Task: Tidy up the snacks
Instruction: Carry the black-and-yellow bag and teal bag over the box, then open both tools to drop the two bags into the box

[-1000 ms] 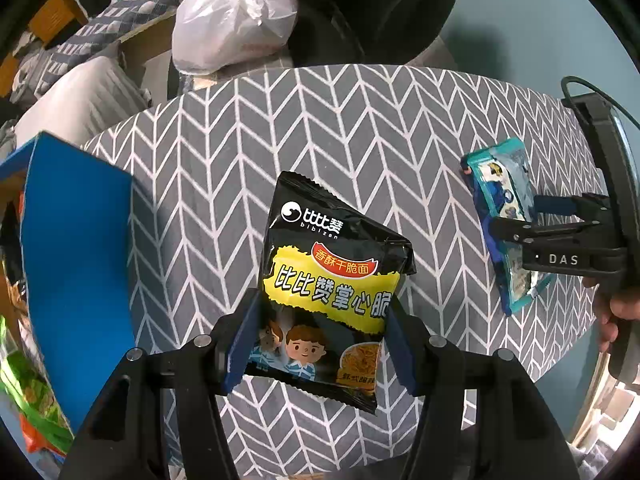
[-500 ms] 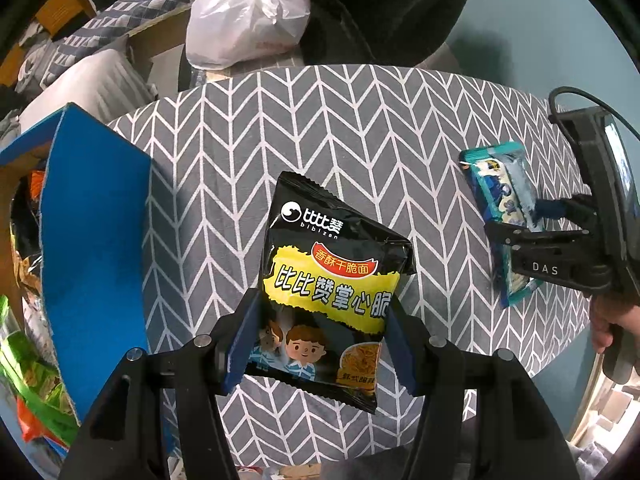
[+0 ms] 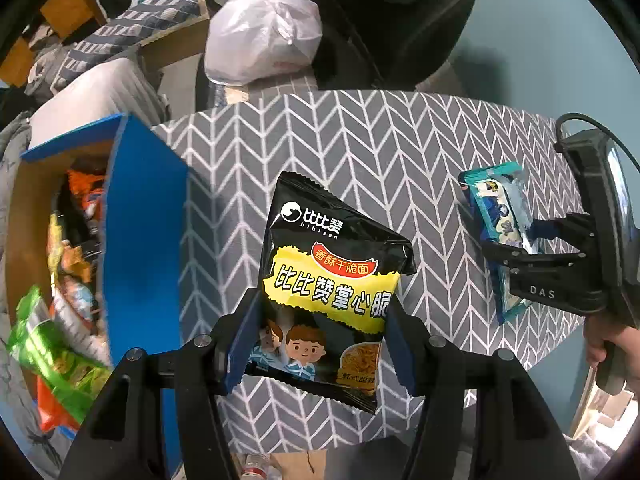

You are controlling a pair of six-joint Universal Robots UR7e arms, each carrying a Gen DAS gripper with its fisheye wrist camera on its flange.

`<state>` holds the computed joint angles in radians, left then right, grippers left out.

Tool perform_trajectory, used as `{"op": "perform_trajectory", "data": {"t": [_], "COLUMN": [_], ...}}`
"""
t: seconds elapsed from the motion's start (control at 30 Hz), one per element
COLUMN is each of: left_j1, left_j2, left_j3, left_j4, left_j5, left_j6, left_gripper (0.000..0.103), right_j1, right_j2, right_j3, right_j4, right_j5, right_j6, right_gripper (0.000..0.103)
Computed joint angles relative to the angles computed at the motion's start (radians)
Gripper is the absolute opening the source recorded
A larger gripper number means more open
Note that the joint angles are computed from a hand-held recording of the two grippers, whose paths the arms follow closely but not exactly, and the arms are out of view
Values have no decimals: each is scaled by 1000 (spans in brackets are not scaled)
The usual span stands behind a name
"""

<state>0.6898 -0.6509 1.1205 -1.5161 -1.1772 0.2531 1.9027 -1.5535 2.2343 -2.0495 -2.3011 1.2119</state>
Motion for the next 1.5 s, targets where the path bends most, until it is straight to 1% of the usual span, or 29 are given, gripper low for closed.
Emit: {"op": "perform_trajectory", "data": {"t": [0.1, 0.3, 0.43, 0.53, 0.67, 0.7, 0.8, 0.87, 0.97, 1.03, 1.13, 1.23, 1.43, 1.5], "left_j1": [6, 20, 35, 48, 68, 73, 94, 103, 123, 137, 152, 169, 197, 208], "left_j2": [-3, -4, -1, -2, 7, 10, 41, 52, 92, 122, 154, 194, 284, 332], "left_j3": [-34, -110, -172, -206, -262, -275, -356, -387, -476, -541, -603, -682, -855, -948], "left_j4": [16, 46, 73, 84, 100, 104, 130, 138, 169, 192, 214, 247, 331, 374], "left_j5": [8, 16, 31, 46, 62, 64, 76, 90, 106, 116, 135, 149, 175, 186], "left_j6": [0, 0, 3, 11, 16, 14, 6, 0, -13, -22, -44, -63, -94, -109], "left_gripper": [60, 60, 60, 60, 60, 60, 60, 60, 60, 60, 60, 60, 60, 60], "right_j1": [49, 131, 167, 186, 194, 192, 191, 187, 177, 172, 159, 144, 120, 113], "right_j2": [20, 105, 158, 203, 273, 279, 342, 376, 436, 467, 518, 567, 652, 676], "right_j3": [-54, -223, -325, -390, -488, -491, -547, -581, -652, -685, -740, -803, -920, -956], "right_j4": [67, 187, 231, 236, 226, 215, 174, 149, 111, 98, 64, 54, 50, 61], "right_j5": [-12, -37, -53, -68, -87, -91, -99, -97, -87, -85, -64, -47, -9, 1], "right_j6": [33, 63, 46, 13, -57, -76, -135, -179, -258, -296, -363, -418, -492, -506], "right_gripper": [60, 60, 60, 60, 60, 60, 60, 60, 60, 60, 60, 60, 60, 60]}}
